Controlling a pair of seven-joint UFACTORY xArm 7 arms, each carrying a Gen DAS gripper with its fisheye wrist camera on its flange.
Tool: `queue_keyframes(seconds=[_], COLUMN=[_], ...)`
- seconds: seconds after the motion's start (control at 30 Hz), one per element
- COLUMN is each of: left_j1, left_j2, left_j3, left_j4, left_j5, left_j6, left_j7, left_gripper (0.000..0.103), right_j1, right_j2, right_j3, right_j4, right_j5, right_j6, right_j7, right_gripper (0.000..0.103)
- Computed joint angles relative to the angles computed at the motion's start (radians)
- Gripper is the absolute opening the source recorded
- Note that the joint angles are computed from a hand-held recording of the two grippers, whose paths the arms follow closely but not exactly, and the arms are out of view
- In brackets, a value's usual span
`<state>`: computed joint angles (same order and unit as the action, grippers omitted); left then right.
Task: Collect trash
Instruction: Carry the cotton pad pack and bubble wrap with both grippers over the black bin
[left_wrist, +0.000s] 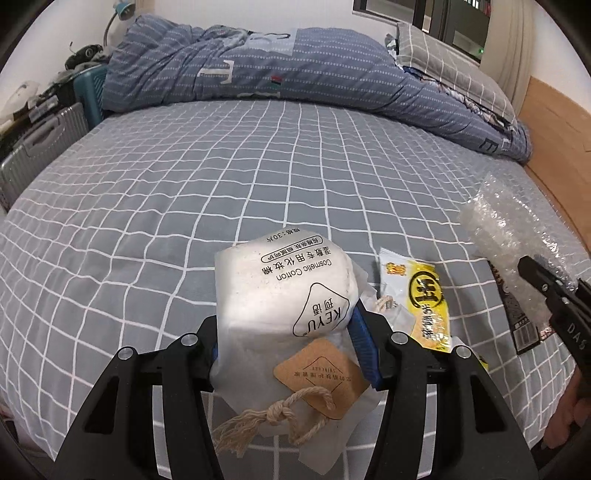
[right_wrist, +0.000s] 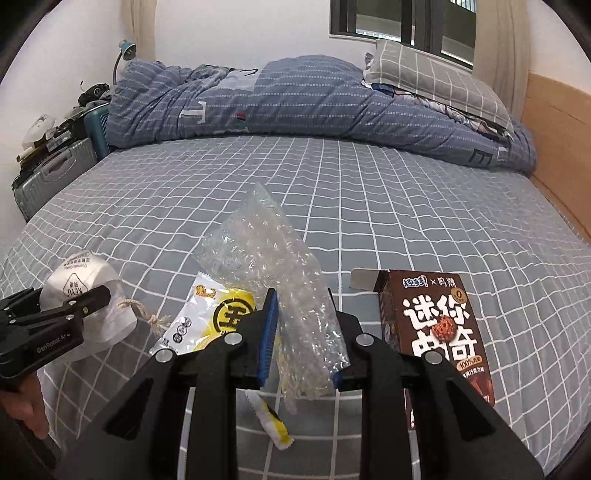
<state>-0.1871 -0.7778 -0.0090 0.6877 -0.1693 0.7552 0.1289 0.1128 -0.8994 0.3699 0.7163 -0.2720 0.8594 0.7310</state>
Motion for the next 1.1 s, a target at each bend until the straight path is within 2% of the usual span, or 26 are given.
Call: queue_keyframes(seconds=[0.43,1.1], left_j1=[-0.009,0.002], left_j2=[-0.128,-0.306], left_j3=[-0.005,0.014], left_j4=[-0.059,-0.100], left_j5=[0.006,0.011], left_j6=[0.072,0.201], left_j7=[-0.010,0.005], left_gripper=[0.054,0.053], right_j1=[0.041,0.080], right_j2=[-0.074,-0.171], right_j3=[0.024,0.071], right_j4=[-0.015,-0.003], right_j5=[0.019,0.074], right_j6=[0.082,0.198], right_j7=[-0.010,0.041], right_gripper=[0.023,0.023])
